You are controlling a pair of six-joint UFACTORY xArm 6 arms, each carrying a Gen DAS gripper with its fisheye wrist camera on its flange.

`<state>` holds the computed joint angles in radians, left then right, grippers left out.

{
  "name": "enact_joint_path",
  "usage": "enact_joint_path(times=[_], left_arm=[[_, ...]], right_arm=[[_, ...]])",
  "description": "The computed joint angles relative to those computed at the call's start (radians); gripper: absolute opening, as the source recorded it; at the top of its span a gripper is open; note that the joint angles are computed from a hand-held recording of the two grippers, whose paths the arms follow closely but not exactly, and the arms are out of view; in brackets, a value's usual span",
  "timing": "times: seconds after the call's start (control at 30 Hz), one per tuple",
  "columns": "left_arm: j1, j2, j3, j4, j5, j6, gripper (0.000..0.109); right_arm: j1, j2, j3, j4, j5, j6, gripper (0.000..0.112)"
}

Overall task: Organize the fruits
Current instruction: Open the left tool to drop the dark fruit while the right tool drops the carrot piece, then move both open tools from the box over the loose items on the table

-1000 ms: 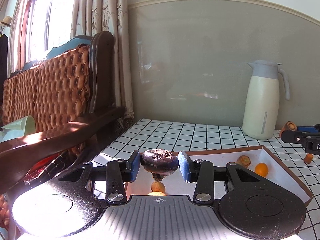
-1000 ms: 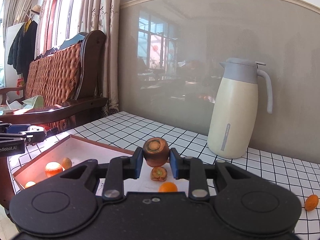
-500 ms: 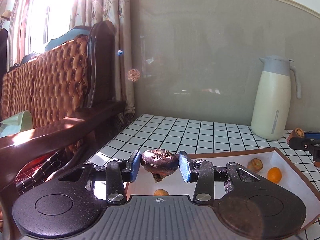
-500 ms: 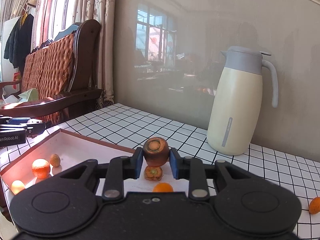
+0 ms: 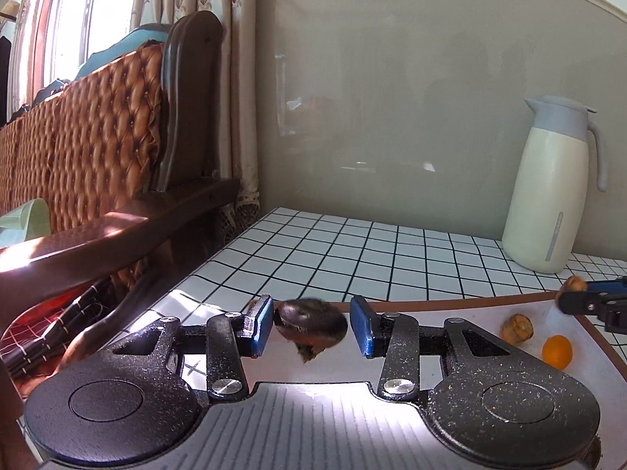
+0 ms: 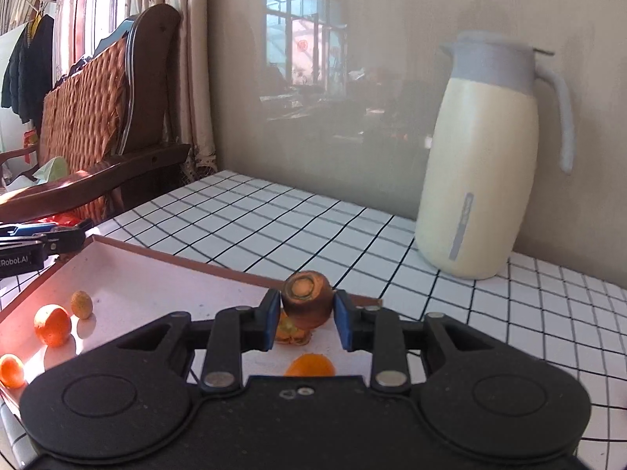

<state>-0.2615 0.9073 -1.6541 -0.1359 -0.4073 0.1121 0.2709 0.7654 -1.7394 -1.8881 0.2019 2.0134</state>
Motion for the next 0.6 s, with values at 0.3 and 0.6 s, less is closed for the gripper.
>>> enact_joint_path(times=[0.3, 0.6], left_arm=[[-0.038, 0.005, 0.025, -0.074, -0.08, 0.137, 0.103], [-0.042, -0.026, 0.073, -0.108, -0.095, 0.127, 0.103]], right_arm=[[0.015, 0.024, -0.026, -0.02, 0.029, 0.011, 0.097], [0.02, -0.03, 0.035, -0.126, 0.052, 0.129, 0.097]])
